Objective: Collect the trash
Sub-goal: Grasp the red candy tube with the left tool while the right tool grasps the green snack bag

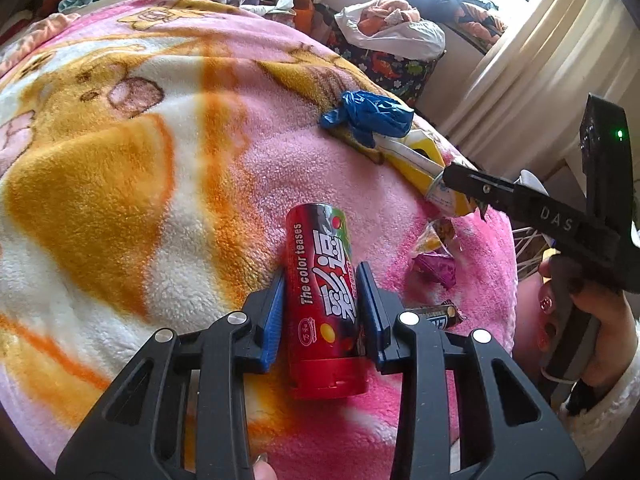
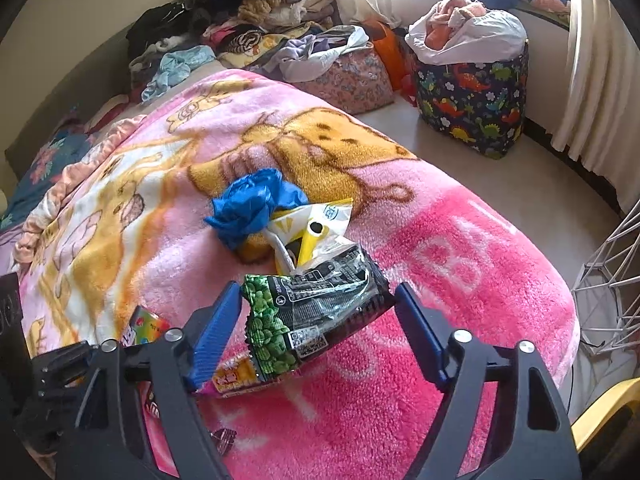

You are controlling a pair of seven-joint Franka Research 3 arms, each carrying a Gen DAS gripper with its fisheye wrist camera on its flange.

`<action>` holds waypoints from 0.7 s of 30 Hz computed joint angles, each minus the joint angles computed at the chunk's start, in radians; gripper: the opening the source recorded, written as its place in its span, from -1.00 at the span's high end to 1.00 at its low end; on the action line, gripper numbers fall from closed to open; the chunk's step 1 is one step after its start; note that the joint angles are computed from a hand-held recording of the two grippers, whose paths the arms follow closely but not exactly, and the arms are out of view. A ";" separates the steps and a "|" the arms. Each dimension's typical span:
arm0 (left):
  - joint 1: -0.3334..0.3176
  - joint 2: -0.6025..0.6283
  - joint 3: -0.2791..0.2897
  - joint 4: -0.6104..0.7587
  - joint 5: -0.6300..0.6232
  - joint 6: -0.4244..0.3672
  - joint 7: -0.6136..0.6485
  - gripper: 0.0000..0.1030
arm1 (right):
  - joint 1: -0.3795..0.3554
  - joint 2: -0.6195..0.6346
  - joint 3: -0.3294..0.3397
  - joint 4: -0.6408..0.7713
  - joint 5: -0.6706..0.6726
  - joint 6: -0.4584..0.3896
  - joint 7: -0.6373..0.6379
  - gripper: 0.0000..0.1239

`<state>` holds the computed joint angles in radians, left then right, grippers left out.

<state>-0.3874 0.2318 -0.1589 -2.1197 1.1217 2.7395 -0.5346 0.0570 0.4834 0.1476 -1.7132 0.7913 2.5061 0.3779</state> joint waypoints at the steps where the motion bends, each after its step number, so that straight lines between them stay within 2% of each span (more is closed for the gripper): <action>1: 0.000 0.000 0.001 0.001 0.002 0.001 -0.002 0.47 | -0.005 -0.004 0.002 -0.005 0.005 -0.007 -0.005 -0.15; 11: 0.005 -0.045 -0.010 -0.015 0.050 -0.035 -0.044 0.47 | -0.045 -0.101 -0.007 -0.110 0.115 -0.073 -0.089 -0.11; 21: 0.005 -0.071 -0.038 0.007 0.082 -0.091 -0.041 0.48 | -0.039 -0.199 -0.056 -0.207 0.202 -0.128 -0.158 -0.11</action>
